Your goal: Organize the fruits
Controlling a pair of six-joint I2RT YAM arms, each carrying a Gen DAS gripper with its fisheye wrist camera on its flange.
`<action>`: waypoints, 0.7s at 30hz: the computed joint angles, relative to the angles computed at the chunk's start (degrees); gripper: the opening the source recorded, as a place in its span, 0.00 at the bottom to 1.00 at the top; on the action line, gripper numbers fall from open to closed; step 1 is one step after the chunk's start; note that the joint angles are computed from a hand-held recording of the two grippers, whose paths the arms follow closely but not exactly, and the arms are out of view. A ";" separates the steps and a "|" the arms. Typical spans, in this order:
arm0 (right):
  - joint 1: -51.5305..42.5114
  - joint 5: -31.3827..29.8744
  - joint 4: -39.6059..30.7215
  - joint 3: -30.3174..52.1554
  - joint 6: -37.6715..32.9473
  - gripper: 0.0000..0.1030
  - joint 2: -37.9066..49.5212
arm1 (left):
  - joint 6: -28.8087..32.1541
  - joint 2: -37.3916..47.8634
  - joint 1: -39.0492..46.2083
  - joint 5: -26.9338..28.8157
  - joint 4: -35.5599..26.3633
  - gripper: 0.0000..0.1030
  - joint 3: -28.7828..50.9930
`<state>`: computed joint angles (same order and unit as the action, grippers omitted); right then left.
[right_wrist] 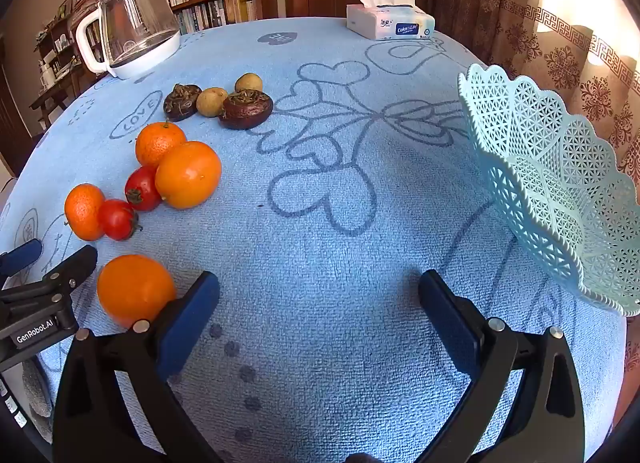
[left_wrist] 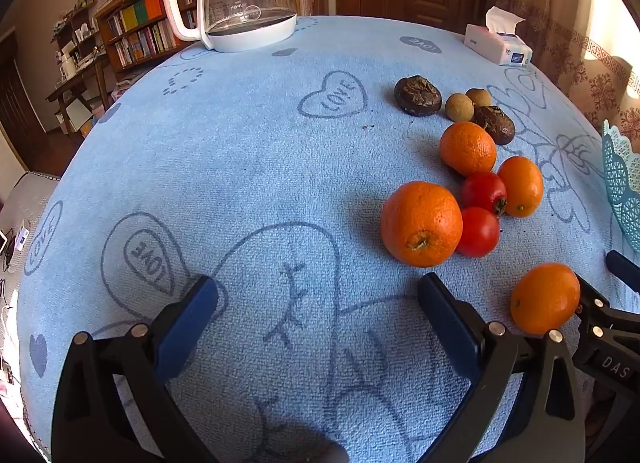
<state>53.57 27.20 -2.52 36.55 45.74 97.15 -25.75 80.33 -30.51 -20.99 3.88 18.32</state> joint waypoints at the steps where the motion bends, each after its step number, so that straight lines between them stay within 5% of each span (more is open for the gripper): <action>1: -0.06 -0.10 0.08 -0.04 -0.09 0.98 0.00 | 0.06 0.11 -0.11 -0.23 -0.09 0.95 0.08; 21: -0.46 -1.98 2.47 -1.34 -2.29 0.98 -0.52 | 0.25 -0.68 0.15 0.24 0.02 0.95 -0.25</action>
<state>53.10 25.22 -0.05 35.21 43.45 96.63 -25.50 79.65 -30.36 -20.74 3.89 18.07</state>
